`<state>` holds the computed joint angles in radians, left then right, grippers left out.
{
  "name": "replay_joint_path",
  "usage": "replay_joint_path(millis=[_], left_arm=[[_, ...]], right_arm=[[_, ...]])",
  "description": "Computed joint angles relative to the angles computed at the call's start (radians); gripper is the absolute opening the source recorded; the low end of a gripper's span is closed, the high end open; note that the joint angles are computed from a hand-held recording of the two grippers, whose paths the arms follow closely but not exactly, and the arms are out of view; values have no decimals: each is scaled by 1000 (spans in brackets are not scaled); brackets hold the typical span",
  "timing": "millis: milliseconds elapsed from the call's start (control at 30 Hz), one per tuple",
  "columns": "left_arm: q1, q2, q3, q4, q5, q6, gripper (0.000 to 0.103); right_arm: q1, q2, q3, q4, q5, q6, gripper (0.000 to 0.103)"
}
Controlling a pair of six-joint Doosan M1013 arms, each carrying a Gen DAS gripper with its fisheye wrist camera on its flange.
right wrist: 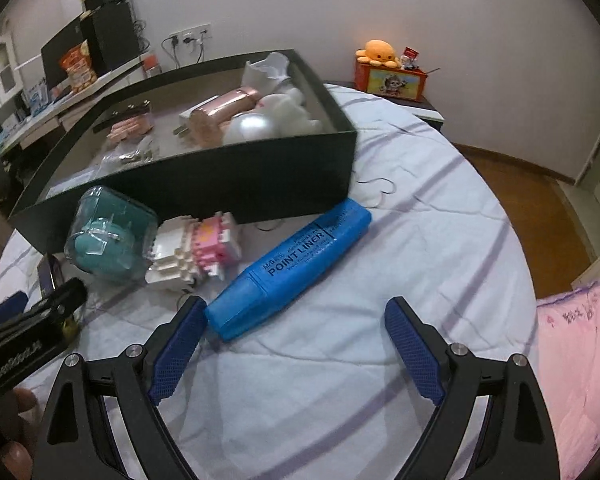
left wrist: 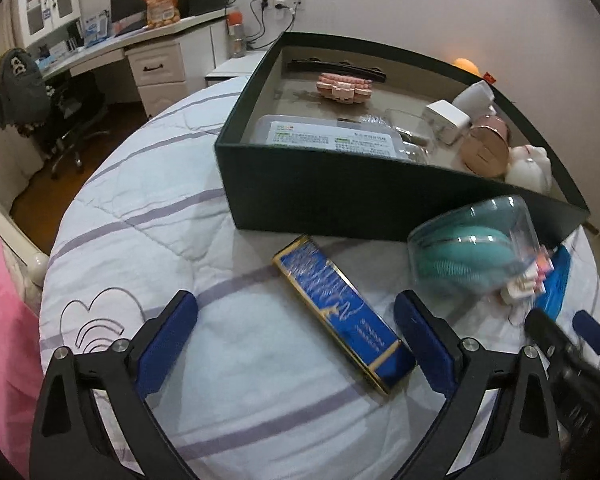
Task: Organize rigid objects
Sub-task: 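Grasp the blue-gold box with left gripper while right grasps blue highlighter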
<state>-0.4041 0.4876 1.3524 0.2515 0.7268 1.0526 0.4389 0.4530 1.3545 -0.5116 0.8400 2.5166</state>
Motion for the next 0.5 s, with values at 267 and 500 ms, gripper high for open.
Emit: replay_joint_path(millis=[267,500], left_arm=[[5,-29,36,-42,-35,54,73],[14,-43,52,-99,-57,141,45]], right_arm=[[-3,18,-25,-3,1,32,91],[-11,-7,8,-10,-6,52,76]])
